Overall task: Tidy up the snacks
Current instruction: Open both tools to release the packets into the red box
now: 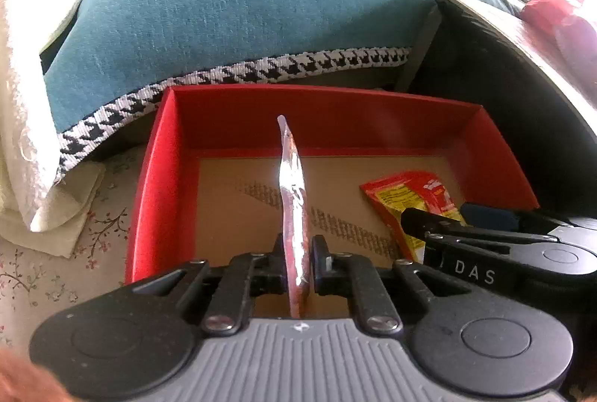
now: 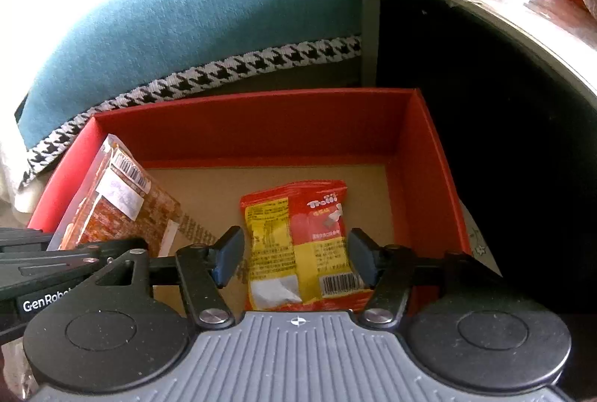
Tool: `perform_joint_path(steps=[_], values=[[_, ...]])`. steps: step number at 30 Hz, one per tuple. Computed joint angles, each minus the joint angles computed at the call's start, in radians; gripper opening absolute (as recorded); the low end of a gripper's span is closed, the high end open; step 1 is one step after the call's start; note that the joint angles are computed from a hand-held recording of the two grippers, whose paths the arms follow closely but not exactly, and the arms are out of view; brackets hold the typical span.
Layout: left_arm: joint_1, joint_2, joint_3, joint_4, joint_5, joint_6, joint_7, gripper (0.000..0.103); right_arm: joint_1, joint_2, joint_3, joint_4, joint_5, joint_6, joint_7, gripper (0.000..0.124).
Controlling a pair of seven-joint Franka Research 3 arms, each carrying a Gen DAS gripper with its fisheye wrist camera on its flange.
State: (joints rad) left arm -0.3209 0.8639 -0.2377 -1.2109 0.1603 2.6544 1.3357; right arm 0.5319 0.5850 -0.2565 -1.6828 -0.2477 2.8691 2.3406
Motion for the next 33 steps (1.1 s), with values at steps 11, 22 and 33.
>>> perform_joint_path(steps=[11,22,33], values=[[-0.018,-0.055,0.048,-0.072,0.061,0.065,-0.048,0.016,0.057,-0.019,-0.065,-0.025,-0.066,0.017,0.066,0.079],[-0.039,-0.090,0.097,-0.114,0.155,0.111,-0.131,0.017,0.076,-0.041,-0.093,-0.056,-0.122,0.053,0.125,0.079],[-0.034,-0.146,0.112,-0.187,0.218,0.158,-0.182,0.019,0.090,-0.061,-0.104,-0.073,-0.168,0.060,0.154,0.081]])
